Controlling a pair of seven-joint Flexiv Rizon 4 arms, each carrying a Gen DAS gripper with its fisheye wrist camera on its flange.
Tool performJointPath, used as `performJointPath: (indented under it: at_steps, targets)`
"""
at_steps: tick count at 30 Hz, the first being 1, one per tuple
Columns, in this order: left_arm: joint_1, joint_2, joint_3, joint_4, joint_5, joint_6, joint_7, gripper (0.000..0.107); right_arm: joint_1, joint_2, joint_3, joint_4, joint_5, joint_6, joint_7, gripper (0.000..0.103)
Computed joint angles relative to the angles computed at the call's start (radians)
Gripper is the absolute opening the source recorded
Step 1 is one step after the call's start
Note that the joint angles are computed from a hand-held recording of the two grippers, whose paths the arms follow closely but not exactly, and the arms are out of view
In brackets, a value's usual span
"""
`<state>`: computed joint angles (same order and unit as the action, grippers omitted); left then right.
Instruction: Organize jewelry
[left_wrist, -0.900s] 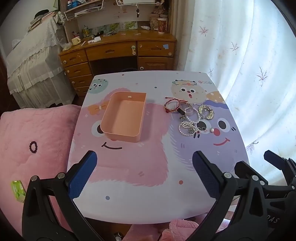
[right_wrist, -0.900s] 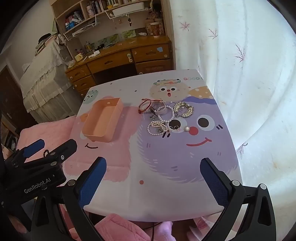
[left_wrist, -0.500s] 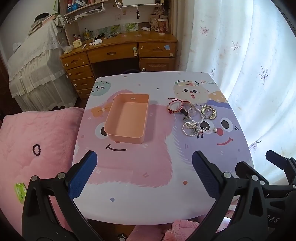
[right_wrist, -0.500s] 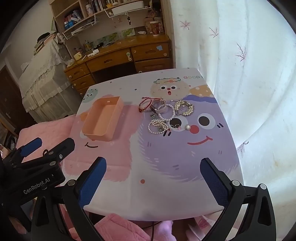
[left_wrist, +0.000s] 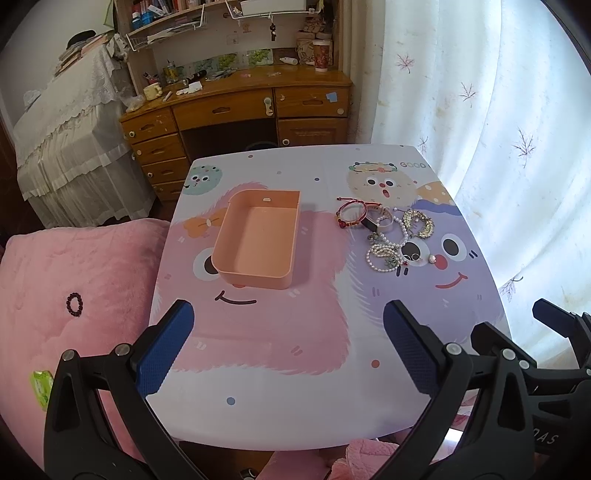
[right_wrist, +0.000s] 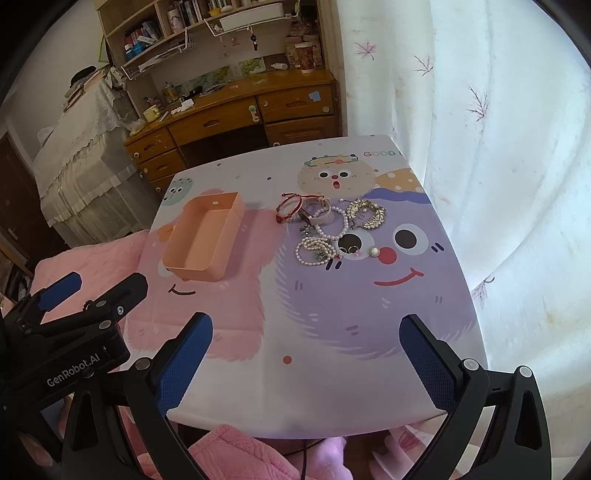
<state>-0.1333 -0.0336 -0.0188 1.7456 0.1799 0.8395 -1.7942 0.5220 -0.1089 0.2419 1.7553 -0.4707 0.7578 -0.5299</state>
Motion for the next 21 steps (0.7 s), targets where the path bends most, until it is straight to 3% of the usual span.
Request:
performJointPath:
  at_steps: [7,21]
  targets:
    - [0.0,-0.004,-0.002,-0.004,-0.009,0.001,0.006,0.102,0.007,0.0,0.0,-0.004,-0.012,-0.017,0.016,0.103]
    - [0.017,-0.003,0.007,0.012,-0.072,0.006,0.078,0.102,0.039,-0.015,0.001,-0.062,-0.09,-0.148,0.043,0.103]
